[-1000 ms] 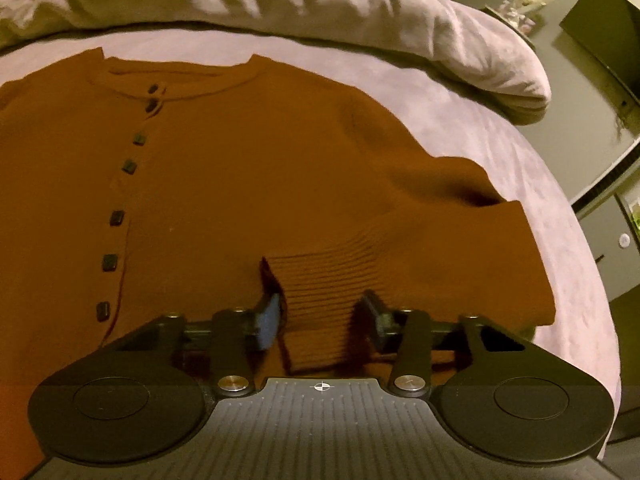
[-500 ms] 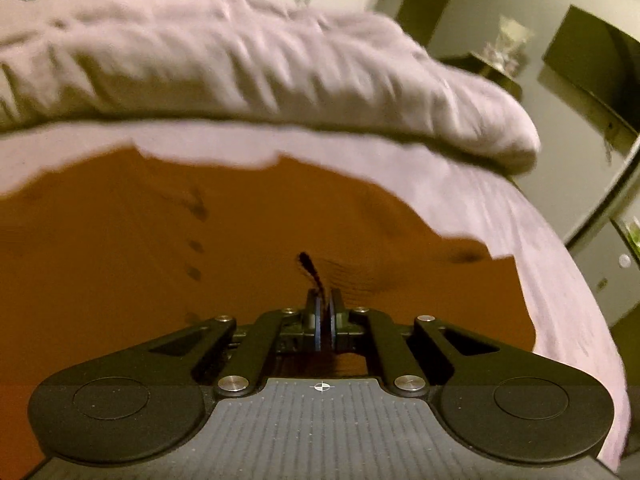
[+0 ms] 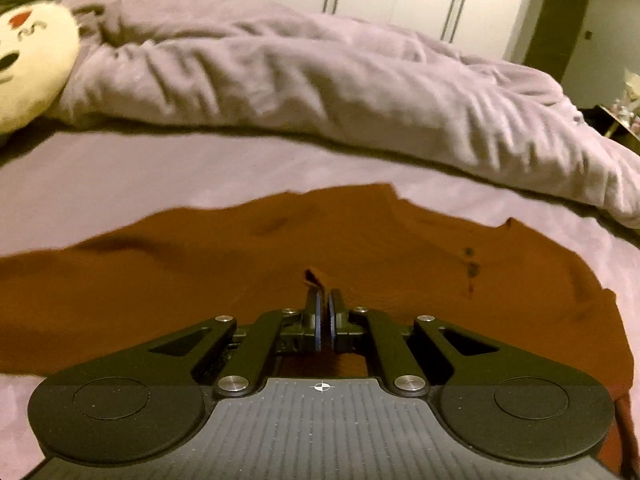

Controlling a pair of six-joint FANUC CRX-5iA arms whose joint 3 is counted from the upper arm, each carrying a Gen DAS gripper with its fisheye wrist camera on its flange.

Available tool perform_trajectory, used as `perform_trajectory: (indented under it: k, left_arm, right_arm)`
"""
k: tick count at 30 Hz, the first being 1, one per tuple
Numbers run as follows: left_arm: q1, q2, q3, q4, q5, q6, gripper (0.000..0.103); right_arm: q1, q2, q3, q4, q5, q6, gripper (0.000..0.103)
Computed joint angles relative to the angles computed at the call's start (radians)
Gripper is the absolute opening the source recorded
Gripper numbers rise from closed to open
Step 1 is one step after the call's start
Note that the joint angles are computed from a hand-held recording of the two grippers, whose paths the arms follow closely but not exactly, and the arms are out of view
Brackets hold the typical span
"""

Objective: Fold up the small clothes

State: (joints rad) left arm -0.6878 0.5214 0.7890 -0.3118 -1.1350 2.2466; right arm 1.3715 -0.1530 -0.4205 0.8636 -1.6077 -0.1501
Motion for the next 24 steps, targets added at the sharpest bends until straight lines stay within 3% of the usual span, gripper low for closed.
perform_trajectory:
  k: [5,12,18,20,24]
  left_arm:
    - [0.001,-0.011,-0.046,0.020,0.028,-0.005,0.006]
    - [0.002,-0.003,-0.015,-0.011,0.039,0.011,0.005]
    - [-0.005,0.022,0.046,-0.083,-0.003,0.015,0.005]
    - [0.003,0.011,0.027,-0.088,0.014,0.042,0.005]
    - [0.008,-0.019,-0.012,-0.131,0.037,0.098,0.004]
  right_arm:
    - [-0.076,0.038,0.028,0.050,0.080,0.107,0.052]
    - [-0.246,0.142,0.080,0.097,0.239,0.290,0.053]
    - [-0.346,0.176,0.095,0.135,0.264,0.243,0.055]
    - [-0.360,0.164,0.093,0.118,0.256,0.212,0.068]
    - [-0.349,0.145,0.071,0.118,0.257,0.206,0.073]
